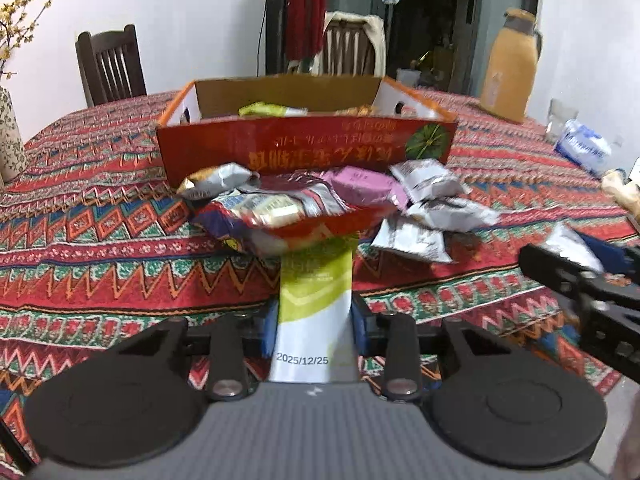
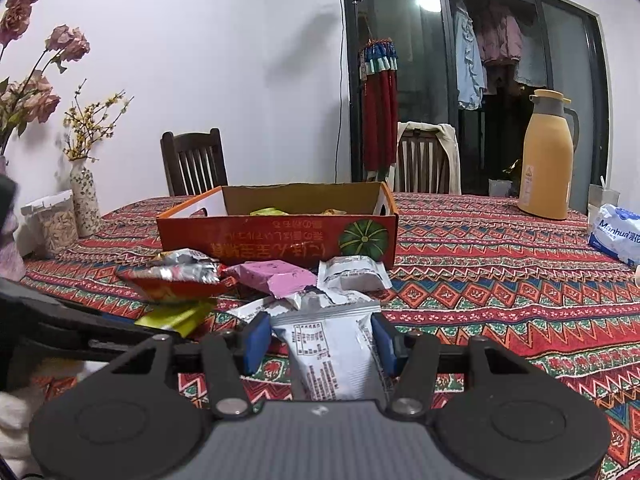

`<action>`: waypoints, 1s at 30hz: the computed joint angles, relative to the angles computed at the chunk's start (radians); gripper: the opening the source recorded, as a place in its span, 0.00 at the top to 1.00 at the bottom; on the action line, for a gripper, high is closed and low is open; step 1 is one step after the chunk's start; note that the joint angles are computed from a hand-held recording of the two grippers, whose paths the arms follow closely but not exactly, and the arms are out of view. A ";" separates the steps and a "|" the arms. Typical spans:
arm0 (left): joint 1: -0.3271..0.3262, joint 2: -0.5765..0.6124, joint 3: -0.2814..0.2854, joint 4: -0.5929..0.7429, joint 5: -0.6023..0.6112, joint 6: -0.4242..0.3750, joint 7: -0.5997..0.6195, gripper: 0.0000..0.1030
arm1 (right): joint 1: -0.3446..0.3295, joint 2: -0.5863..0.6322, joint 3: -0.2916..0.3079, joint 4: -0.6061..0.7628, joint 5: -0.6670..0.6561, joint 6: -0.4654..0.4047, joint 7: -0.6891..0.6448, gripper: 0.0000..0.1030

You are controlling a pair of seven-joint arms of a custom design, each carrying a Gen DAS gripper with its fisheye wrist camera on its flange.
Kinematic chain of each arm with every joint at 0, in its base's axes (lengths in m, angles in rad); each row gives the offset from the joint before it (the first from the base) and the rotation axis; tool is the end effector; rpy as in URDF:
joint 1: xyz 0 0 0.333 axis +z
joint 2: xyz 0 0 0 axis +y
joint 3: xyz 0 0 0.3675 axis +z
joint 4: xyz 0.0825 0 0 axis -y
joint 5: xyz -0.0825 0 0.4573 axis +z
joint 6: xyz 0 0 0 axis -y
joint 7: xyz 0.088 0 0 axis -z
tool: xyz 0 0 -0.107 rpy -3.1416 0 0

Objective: Organize snacks
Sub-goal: 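Carry both held packets over the open cardboard box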

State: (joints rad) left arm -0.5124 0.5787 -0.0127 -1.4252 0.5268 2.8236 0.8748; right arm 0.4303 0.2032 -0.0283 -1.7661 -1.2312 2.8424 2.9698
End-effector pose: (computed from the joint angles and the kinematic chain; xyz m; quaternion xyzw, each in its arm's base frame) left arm 0.7287 -0.4482 0.4638 -0.5542 0.7179 -0.3497 0.2350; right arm 0.6549 0.3340 0.5410 -0.6207 0.5870 -0.3475 0.3866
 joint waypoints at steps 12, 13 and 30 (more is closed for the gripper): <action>-0.055 -0.102 0.090 -0.082 0.112 0.181 -0.099 0.65 | 0.009 0.021 -0.004 0.065 -0.032 -0.007 0.008 0.48; -0.061 -0.103 0.098 -0.078 0.120 0.188 -0.106 0.64 | 0.009 0.026 -0.005 0.074 -0.030 -0.007 0.004 0.48; -0.005 0.141 0.069 0.371 0.057 0.041 -0.009 0.64 | 0.030 0.253 -0.079 0.407 0.212 0.005 -0.267 0.48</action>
